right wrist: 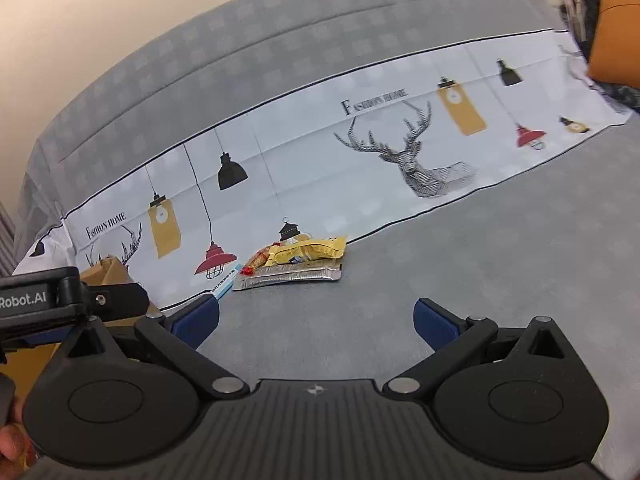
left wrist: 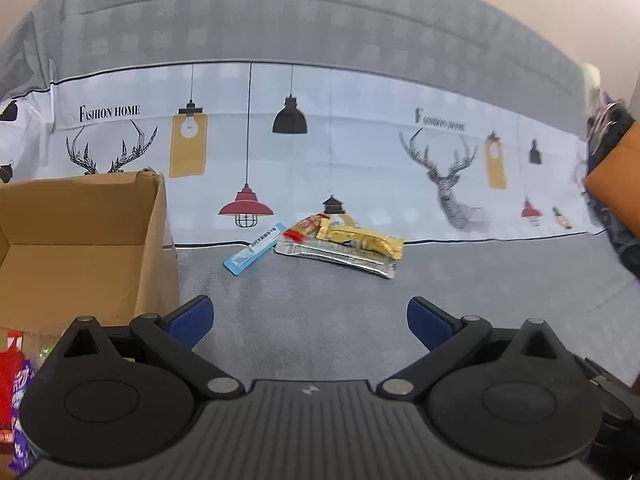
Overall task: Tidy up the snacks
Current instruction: 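Move both grippers back toward the blue stick and yellow wrapper, then grasp the blue stick with the left gripper while the right grasps the yellow wrapper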
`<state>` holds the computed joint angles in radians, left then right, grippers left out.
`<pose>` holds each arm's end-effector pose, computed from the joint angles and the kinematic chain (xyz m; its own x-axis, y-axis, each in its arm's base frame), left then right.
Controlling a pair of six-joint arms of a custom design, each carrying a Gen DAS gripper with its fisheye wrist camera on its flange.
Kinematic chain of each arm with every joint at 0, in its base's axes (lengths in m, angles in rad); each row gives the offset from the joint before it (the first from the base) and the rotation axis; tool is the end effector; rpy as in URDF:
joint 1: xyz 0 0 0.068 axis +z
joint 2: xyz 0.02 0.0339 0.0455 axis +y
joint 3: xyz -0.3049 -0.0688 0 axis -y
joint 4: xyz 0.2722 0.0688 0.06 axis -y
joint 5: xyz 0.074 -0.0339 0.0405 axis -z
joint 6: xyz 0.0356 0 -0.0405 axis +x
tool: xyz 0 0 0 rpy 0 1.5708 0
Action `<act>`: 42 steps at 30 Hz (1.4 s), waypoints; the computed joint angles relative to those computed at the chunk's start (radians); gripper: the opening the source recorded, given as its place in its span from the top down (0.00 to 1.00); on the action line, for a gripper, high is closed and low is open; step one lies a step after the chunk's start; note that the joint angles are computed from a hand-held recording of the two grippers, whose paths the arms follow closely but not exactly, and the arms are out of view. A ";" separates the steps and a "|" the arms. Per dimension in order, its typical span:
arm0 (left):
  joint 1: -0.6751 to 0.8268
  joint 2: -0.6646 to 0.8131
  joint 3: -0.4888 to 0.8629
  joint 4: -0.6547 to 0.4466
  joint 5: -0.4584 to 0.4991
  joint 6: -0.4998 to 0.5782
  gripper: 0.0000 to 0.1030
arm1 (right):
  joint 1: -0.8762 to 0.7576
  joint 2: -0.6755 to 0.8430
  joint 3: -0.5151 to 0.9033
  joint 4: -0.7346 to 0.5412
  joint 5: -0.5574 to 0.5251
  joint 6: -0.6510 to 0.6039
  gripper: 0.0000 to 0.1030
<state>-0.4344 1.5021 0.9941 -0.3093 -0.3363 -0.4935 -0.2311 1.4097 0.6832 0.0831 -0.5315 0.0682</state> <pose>0.3131 -0.1323 0.2592 -0.6738 -0.1803 -0.7166 -0.1439 0.9832 -0.1122 0.2944 -0.0507 0.2157 -0.5961 0.2006 -0.7775 -0.1570 0.9205 0.3579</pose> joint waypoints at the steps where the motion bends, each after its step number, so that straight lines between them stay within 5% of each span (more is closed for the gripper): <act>1: 0.012 0.034 0.025 -0.003 0.002 0.004 0.00 | -0.004 0.041 0.017 0.016 -0.029 -0.008 0.00; 12: 0.141 0.295 0.170 0.179 0.070 0.149 0.00 | 0.000 0.366 0.229 0.219 -0.171 0.017 0.01; 15: 0.169 0.383 0.225 0.226 0.089 0.203 0.02 | 0.014 0.476 0.343 0.184 -0.195 -0.047 0.08; 20: 0.220 0.548 0.353 0.177 0.141 0.249 0.20 | 0.025 0.696 0.556 0.095 -0.254 -0.051 0.20; 24: 0.266 0.639 0.407 0.159 0.177 0.241 0.31 | 0.058 0.801 0.655 0.073 -0.258 -0.057 0.39; 33: 0.297 0.720 0.499 0.106 0.152 0.254 0.35 | 0.110 0.927 0.753 0.156 -0.152 -0.166 0.39; 35: 0.298 0.714 0.491 0.106 0.142 0.255 0.50 | 0.106 0.946 0.779 0.162 -0.177 -0.142 0.36; 37: 0.298 0.695 0.482 0.096 0.163 0.256 0.92 | 0.110 0.953 0.791 0.158 -0.184 -0.163 0.30; 40: 0.292 0.684 0.487 0.061 0.212 0.248 0.94 | 0.112 0.966 0.826 0.093 -0.225 -0.211 0.37; 41: 0.287 0.679 0.481 0.060 0.215 0.248 0.94 | 0.111 0.968 0.833 0.075 -0.238 -0.223 0.46; 42: 0.283 0.673 0.473 0.059 0.219 0.245 0.94 | 0.111 0.967 0.837 0.058 -0.237 -0.231 0.67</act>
